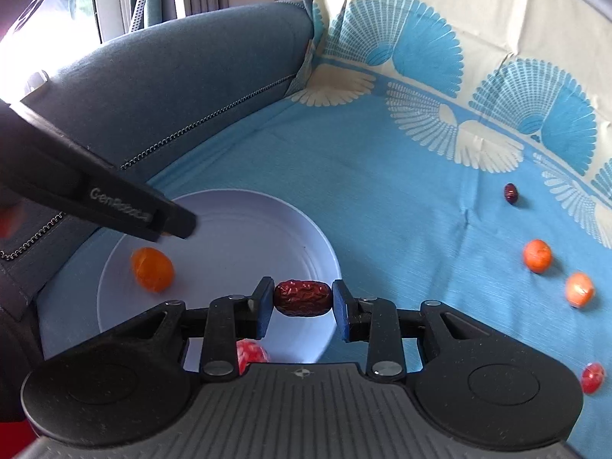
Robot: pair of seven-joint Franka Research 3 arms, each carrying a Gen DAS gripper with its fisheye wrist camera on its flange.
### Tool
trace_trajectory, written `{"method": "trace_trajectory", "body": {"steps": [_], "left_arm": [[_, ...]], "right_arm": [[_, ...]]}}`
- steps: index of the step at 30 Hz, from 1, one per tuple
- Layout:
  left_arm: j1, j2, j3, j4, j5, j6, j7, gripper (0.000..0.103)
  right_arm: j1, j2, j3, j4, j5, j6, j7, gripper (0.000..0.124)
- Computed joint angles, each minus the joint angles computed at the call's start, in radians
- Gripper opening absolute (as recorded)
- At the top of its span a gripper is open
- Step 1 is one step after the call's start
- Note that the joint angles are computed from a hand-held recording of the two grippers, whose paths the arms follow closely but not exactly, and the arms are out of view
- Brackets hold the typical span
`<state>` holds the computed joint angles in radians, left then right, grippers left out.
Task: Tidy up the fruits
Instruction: 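Carry longan and jujube to the plate and open both tools over it, then lift both tools away from the plate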
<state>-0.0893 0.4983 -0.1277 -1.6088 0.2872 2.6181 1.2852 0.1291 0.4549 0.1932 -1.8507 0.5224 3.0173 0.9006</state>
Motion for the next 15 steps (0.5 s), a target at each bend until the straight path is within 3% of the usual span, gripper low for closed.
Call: {"method": "trace_trajectory", "body": {"steps": [1,2,3,7,11,15], "left_arm": [[-0.027,-0.015,0.035,-0.019,0.041,0.029,-0.060,0.102],[-0.050,-0.036,0.067,-0.051,0.087,0.071,-0.124,0.103],[-0.052,-0.054,0.075,-0.075,0.111,0.095,-0.149,0.103],[-0.023,-0.138,0.042,-0.160,0.100,0.064,-0.154,0.103],[-0.007,-0.255,0.016,-0.285,0.076,0.030,-0.177,0.103],[0.000,-0.387,-0.002,-0.418,0.050,-0.010,-0.215,0.103]], "right_arm": [[0.021,0.001,-0.023,0.004,-0.013,-0.003,0.025,0.060],[0.038,-0.005,-0.040,-0.004,-0.021,0.010,0.050,0.078],[0.044,-0.012,-0.045,-0.015,-0.024,0.029,0.064,0.083],[0.042,-0.098,-0.047,-0.106,-0.028,0.022,0.097,0.091],[0.029,-0.233,-0.042,-0.215,0.028,-0.079,0.127,0.095],[0.066,-0.377,-0.071,-0.330,0.073,-0.155,0.160,0.097]]}}
